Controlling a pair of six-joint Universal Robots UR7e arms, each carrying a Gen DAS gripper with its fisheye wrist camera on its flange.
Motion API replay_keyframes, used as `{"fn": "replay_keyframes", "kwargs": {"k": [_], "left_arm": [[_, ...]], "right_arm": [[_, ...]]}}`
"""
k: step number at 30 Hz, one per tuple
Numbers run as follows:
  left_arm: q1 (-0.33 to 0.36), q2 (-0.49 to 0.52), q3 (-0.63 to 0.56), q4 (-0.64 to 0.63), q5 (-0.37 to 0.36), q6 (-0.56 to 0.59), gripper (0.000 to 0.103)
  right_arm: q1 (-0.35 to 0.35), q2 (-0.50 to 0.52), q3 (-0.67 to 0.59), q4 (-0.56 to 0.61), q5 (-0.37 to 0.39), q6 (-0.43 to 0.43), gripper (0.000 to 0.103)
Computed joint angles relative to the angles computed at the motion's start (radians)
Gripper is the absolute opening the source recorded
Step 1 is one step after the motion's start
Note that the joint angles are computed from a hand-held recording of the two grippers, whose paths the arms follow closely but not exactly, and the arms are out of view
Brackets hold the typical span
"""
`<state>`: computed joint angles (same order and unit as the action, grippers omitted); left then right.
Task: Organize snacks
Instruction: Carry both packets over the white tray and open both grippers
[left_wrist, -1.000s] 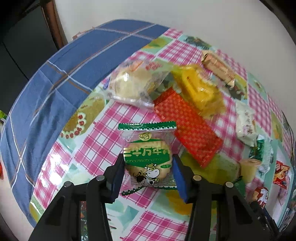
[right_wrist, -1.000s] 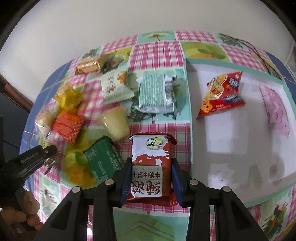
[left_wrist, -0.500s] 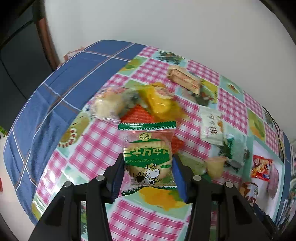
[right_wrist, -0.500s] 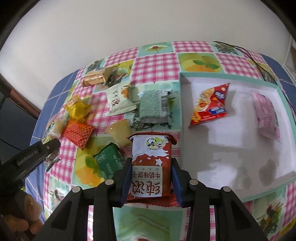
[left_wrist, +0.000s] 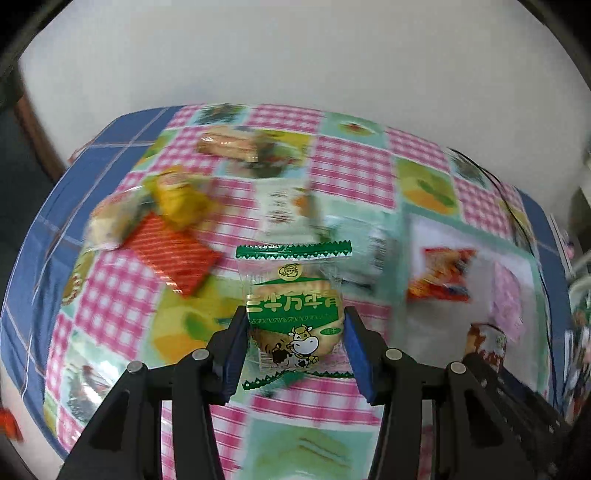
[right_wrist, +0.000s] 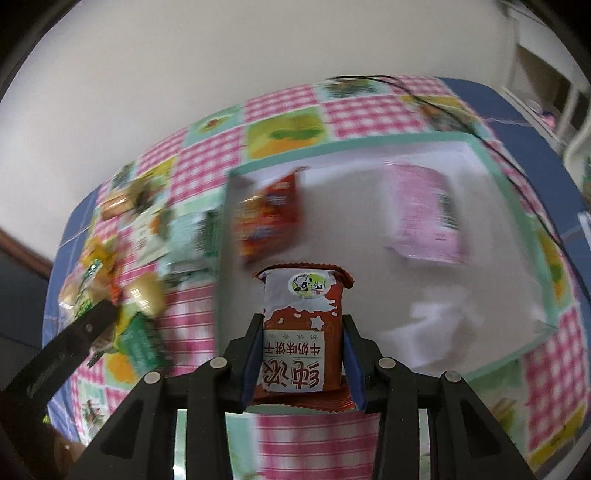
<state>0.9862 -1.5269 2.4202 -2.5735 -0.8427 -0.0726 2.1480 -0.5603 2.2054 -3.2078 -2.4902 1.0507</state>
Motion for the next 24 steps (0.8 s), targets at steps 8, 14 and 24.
{"fn": "replay_keyframes", "kwargs": {"k": [8,14,24], "left_arm": [[-0.121,0.047,0.083,0.004,-0.067,-0.002,0.051],[-0.161,0.093,0.108,-0.006,-0.1,-0.008,0.051],[-0.147,0.135,0.105,-0.015,-0.105,0.001,0.052]], "right_arm": [[-0.034,-0.112,0.178,0.03,-0.062,0.182,0.042],[-0.054,-0.152,0.263,-0.014,-0.076,0.244,0.042],[-0.079,-0.115,0.256,-0.076,-0.06,0.186,0.042]]}}
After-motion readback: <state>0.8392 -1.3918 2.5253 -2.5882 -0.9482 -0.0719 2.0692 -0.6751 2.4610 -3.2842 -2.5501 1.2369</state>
